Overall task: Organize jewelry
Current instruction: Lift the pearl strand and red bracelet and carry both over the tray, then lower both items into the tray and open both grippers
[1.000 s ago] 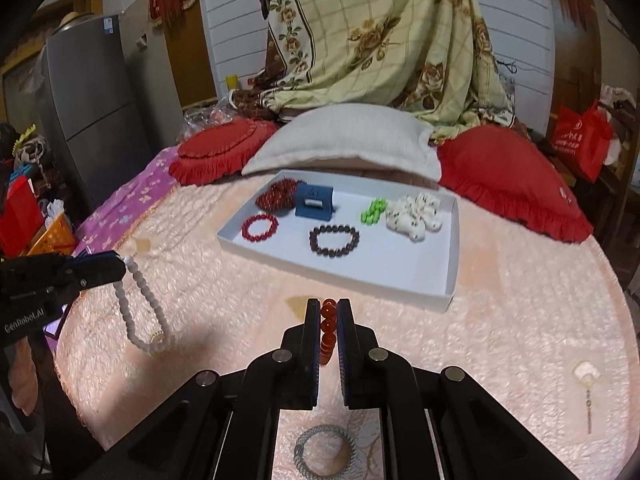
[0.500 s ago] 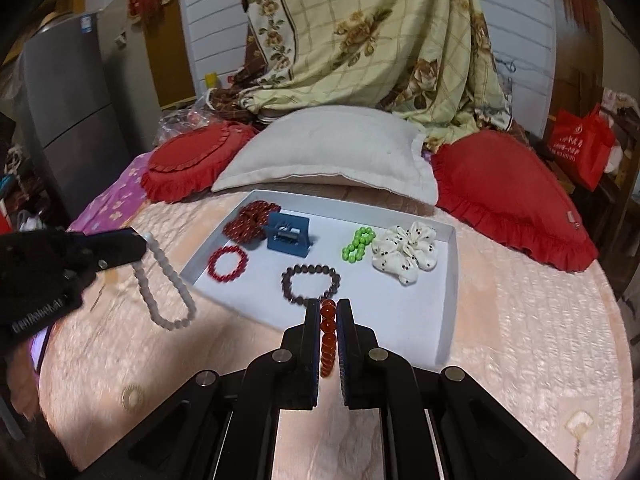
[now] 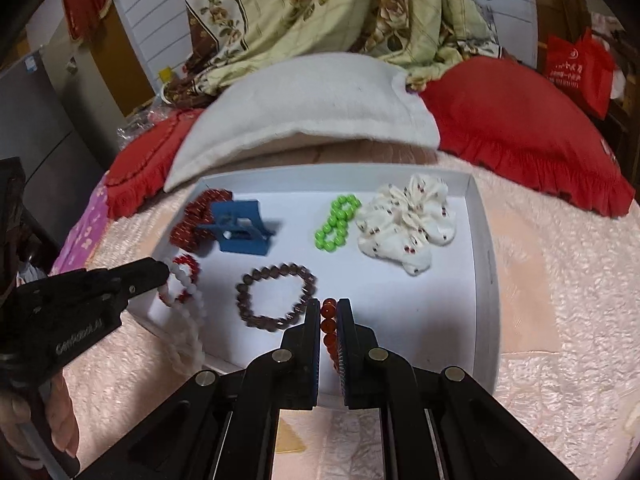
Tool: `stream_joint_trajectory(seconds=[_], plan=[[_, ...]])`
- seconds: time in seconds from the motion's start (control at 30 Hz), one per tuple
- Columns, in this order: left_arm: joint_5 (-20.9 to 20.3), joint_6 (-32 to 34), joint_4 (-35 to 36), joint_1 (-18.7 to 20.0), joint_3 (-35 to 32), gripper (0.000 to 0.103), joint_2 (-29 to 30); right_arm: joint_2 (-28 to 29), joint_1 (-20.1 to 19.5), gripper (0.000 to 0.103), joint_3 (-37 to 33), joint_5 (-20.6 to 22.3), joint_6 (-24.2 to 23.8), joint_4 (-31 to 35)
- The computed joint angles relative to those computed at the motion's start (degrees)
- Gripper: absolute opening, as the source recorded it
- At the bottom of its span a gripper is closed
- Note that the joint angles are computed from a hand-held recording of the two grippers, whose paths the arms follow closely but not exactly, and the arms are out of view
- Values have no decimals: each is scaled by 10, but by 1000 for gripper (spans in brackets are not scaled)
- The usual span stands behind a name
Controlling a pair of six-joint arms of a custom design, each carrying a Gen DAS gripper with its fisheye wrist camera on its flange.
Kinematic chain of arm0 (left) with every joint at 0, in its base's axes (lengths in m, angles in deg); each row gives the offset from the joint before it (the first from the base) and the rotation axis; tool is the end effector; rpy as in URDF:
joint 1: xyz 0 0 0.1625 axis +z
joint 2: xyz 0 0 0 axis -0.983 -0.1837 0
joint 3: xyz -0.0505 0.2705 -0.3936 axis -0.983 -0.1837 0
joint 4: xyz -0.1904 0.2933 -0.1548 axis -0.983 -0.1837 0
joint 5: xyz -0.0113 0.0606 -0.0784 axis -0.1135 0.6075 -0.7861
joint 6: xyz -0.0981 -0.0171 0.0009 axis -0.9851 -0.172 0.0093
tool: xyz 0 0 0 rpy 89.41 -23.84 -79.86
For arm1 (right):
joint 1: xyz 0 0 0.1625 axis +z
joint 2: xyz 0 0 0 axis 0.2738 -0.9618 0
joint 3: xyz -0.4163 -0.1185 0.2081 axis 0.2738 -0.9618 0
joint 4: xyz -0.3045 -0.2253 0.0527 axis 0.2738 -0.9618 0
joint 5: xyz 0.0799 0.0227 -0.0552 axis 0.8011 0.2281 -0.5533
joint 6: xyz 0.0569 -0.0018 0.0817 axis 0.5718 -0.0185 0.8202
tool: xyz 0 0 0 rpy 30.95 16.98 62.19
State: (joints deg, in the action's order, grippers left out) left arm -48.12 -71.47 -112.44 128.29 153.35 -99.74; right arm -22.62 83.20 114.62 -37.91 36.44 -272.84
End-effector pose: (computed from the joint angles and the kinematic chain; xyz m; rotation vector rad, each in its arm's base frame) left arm -0.1884 -0.5211 0.0878 0.6149 2.3844 -0.5476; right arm 0.1634 -0.4719 0.1487 0.2063 -2.5502 0.7911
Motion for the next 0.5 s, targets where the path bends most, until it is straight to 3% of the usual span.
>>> stream_joint_trajectory(seconds=[0.2, 0.27, 0.33, 0.37, 0.43, 0.5], plan=[[0, 0, 1, 19, -19, 9, 13, 11, -10, 7, -1, -6, -10, -9], [-19, -4, 16, 28, -24, 15, 10, 15, -10, 7, -1, -7, -14, -11], [-44, -8, 21, 35, -24, 33, 3, 19, -7, 7, -2, -14, -20, -14], [-54, -9, 15, 36, -20, 37, -1, 21, -4, 8, -1, -20, -24, -16], [-71, -11, 6, 38, -12, 45, -12, 21, 0, 17, 0, -25, -28, -23], [-85, -17, 5, 37, -6, 47, -23, 21, 6, 37, 7, -31, -34, -47]])
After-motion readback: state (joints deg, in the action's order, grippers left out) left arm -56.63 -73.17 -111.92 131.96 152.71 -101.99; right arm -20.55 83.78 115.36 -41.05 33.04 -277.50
